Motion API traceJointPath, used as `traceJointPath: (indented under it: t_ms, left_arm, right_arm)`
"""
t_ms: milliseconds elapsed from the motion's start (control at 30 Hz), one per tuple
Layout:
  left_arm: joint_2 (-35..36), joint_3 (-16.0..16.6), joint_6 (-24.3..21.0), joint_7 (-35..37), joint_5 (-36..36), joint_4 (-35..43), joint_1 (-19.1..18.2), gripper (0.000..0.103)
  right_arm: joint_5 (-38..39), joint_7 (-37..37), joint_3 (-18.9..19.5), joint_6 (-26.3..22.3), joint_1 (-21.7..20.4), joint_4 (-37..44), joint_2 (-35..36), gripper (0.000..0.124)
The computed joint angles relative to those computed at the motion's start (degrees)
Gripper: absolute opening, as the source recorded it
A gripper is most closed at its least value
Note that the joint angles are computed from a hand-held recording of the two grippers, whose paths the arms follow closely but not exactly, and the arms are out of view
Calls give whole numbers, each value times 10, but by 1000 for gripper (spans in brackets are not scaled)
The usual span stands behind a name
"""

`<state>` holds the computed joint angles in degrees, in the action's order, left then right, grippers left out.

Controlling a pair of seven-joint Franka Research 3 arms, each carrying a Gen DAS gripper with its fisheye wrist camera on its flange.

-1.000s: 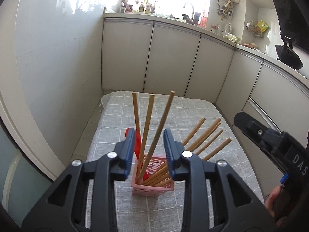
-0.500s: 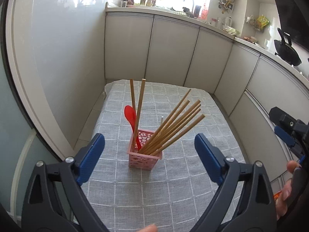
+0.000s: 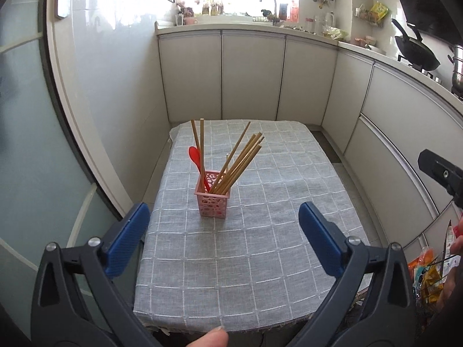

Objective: Organize utensils

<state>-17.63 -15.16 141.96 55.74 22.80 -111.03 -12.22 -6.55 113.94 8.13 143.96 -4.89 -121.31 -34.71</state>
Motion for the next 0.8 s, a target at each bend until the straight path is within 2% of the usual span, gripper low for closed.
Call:
traceJointPath:
  t_ms: [200,367,800]
  left_arm:
    - [-43,-15,20,-32,28,-25,7,102]
    - [-55,-18,18,-42,33,-32,8,102]
    - [-68,-25,9,-59,40,-38,7,102]
  right_arm:
    - [6,-24,-3,-40,10,-13,-44,103]
    - [12,-27,1,-62,9,-21,-60,103]
    - [15,-45,9,-68,16,-16,-69,103]
